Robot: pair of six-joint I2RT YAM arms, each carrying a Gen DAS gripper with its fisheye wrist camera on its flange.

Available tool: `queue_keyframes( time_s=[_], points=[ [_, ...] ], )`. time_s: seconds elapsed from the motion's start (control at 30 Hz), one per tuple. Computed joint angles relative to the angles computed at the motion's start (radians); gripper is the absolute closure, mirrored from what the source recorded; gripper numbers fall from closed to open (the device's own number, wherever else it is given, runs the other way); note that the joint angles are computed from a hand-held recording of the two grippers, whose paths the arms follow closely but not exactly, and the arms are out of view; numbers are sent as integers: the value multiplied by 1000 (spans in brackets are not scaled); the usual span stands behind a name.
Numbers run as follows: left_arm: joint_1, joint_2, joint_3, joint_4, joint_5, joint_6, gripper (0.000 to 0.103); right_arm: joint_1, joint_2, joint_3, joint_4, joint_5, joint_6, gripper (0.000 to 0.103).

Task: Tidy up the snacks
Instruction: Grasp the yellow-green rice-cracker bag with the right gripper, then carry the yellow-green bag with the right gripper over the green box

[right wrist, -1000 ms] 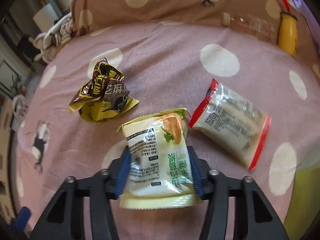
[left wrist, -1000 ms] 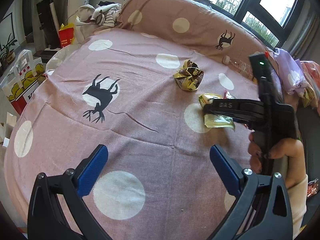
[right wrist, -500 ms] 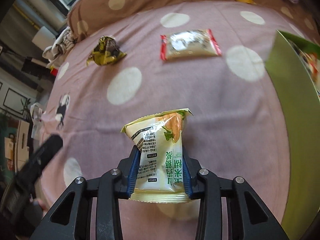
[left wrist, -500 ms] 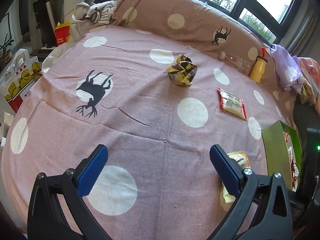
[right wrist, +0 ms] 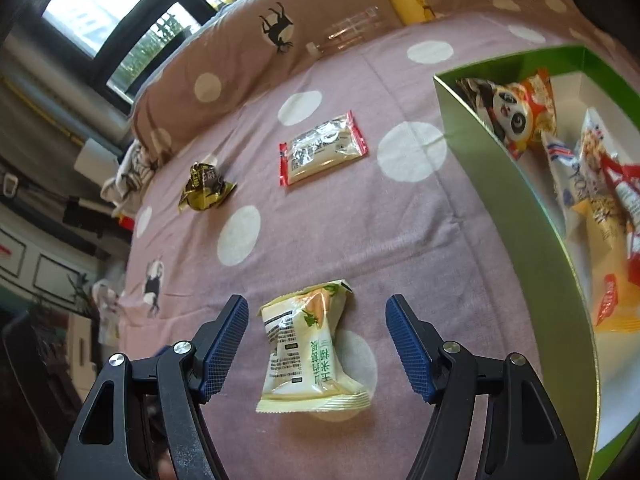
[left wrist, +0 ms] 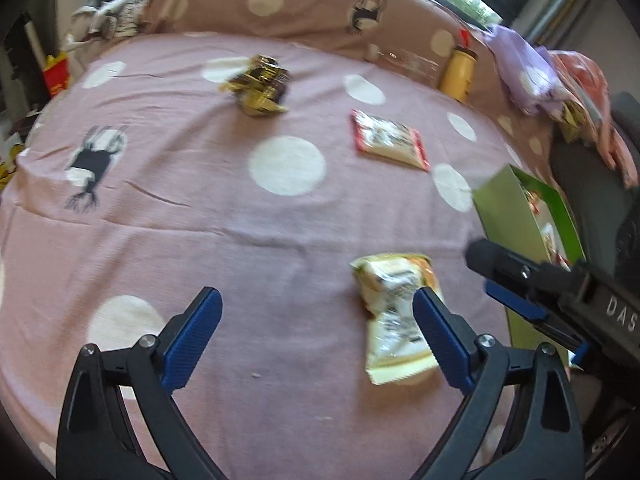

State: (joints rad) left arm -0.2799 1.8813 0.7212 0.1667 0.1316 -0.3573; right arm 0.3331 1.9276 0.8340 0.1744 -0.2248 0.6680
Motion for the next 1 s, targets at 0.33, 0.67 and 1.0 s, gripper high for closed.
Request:
queue_keyframes(
  time_s=[0.33,0.67,1.0],
  points=[
    [-77,122,98,-60,73,-5,30,-10,123,72,14,-133,12,31],
    [-78,167,118,-25,144,-10,60,22,204,157,-63,-125,-31,54],
    [-119,52,25,94,120,-11,68,32,56,37,15,-57,-67,56]
  ],
)
